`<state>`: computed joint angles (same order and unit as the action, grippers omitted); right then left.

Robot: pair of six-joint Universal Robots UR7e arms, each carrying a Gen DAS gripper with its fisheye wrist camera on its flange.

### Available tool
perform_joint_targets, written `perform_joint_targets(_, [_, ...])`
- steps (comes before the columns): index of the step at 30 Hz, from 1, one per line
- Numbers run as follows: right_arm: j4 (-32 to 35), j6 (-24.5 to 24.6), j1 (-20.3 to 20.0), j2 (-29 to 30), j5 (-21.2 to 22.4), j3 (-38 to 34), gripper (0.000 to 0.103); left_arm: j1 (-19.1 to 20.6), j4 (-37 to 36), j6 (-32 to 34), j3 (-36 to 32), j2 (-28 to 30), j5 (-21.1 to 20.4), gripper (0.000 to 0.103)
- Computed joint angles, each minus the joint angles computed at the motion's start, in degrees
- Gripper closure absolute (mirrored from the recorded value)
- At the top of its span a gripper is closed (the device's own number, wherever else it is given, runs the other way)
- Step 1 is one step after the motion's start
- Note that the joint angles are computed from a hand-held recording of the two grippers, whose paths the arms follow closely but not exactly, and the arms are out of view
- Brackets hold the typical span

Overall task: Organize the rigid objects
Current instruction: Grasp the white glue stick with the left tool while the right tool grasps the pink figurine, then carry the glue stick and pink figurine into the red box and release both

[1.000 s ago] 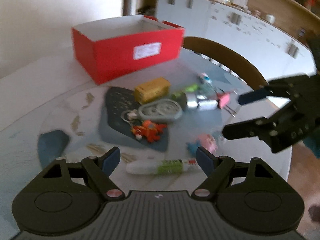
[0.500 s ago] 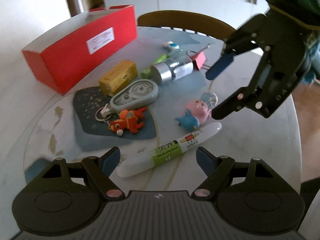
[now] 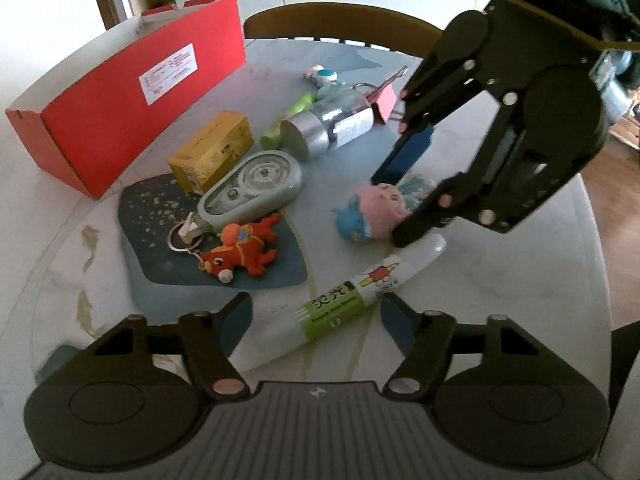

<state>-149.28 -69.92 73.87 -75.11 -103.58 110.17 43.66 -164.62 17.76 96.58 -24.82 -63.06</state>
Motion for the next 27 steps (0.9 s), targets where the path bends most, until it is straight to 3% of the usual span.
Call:
perform_joint_targets(8, [-2.93,1.66,-0.16,0.72,0.79,0.22,0.068,-1.16,1.74,-0.02,0.3,-0.2,-1.49,0.071])
perform_joint_targets(12, [-4.42,3.19,-0.37,0.4,0.58,0.84,0.068,-2.02,1.7,-0.87,1.6,-0.56,-1.54,0.077])
perform_joint_targets(14, [-5.61,3.7,-0.61,-0.09,0.32,1.6,0.068,-2.35,1.45,-2.35,2.57,-1.03,-1.37,0.086])
perform_joint_targets(27, [-9.68,12.88,-1.24,-4.93,-0.84,6.75,0.068,-2.61,-4.48,-21.34,6.83,-3.63,1.56,0.086])
